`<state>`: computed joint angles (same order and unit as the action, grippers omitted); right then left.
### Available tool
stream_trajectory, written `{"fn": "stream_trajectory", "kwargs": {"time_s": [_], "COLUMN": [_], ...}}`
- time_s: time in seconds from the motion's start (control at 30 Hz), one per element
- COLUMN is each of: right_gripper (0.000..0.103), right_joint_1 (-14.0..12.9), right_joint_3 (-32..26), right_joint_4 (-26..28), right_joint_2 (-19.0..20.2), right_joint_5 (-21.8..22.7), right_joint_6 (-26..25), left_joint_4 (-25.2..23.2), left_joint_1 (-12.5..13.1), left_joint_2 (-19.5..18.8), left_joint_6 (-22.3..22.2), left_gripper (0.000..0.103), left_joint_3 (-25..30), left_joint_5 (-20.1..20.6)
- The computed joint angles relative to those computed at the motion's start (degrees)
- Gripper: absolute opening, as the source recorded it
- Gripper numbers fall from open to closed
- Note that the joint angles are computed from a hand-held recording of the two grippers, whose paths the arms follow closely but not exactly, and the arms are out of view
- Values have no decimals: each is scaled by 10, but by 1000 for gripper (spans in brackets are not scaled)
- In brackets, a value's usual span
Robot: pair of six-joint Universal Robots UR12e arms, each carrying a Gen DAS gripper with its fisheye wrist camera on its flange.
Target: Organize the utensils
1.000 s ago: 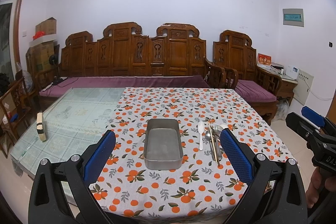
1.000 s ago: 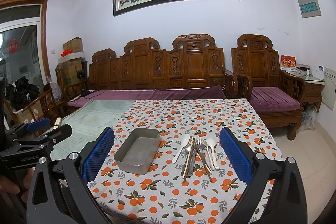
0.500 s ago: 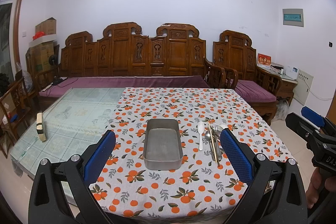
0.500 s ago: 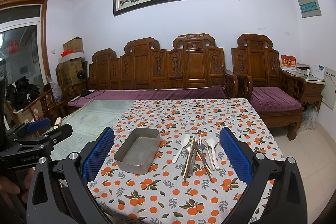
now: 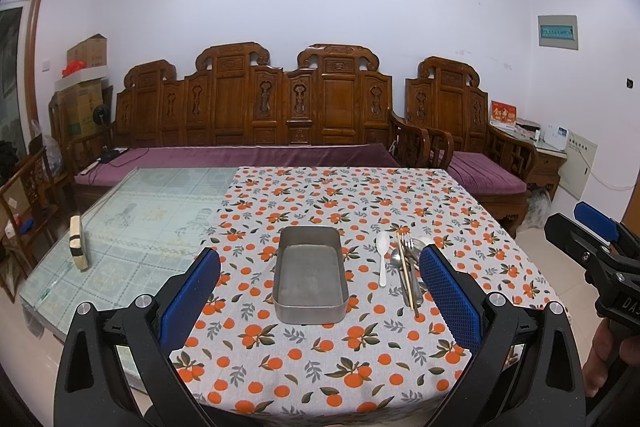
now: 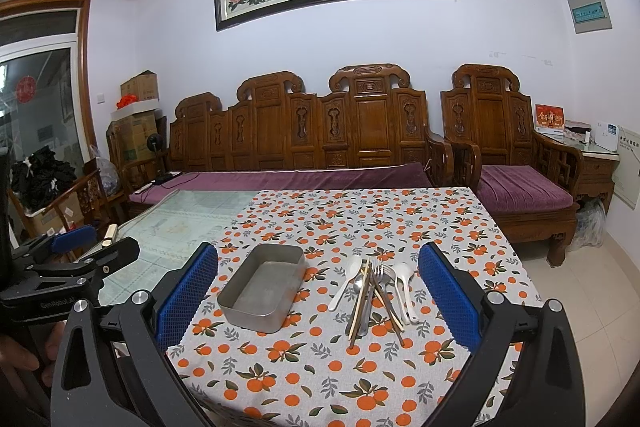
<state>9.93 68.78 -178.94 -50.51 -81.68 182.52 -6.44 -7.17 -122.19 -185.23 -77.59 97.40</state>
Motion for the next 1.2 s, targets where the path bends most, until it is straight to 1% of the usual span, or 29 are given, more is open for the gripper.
{"fn": "stream_trajectory", "kwargs": {"time_s": [0.8, 0.9, 1.1, 1.2], "right_gripper": [100, 100, 100, 93], "right_joint_1": [4, 2, -4, -9], "right_joint_3": [2, 0, -15, -31], "right_joint_4": [7, 15, 43, 68], "right_joint_2": [-2, 2, 19, 34], "right_joint_5": [-1, -1, 2, 8], "right_joint_6": [2, 2, -3, -9], "left_joint_4": [-8, -20, -55, -74], "left_joint_1": [-5, -3, 1, 4], "left_joint_2": [-1, -5, -21, -30], "left_joint_6": [2, 3, 9, 10], "left_gripper": [96, 96, 96, 96], "left_joint_3": [3, 6, 19, 31], "left_joint_5": [3, -2, -23, -39]}}
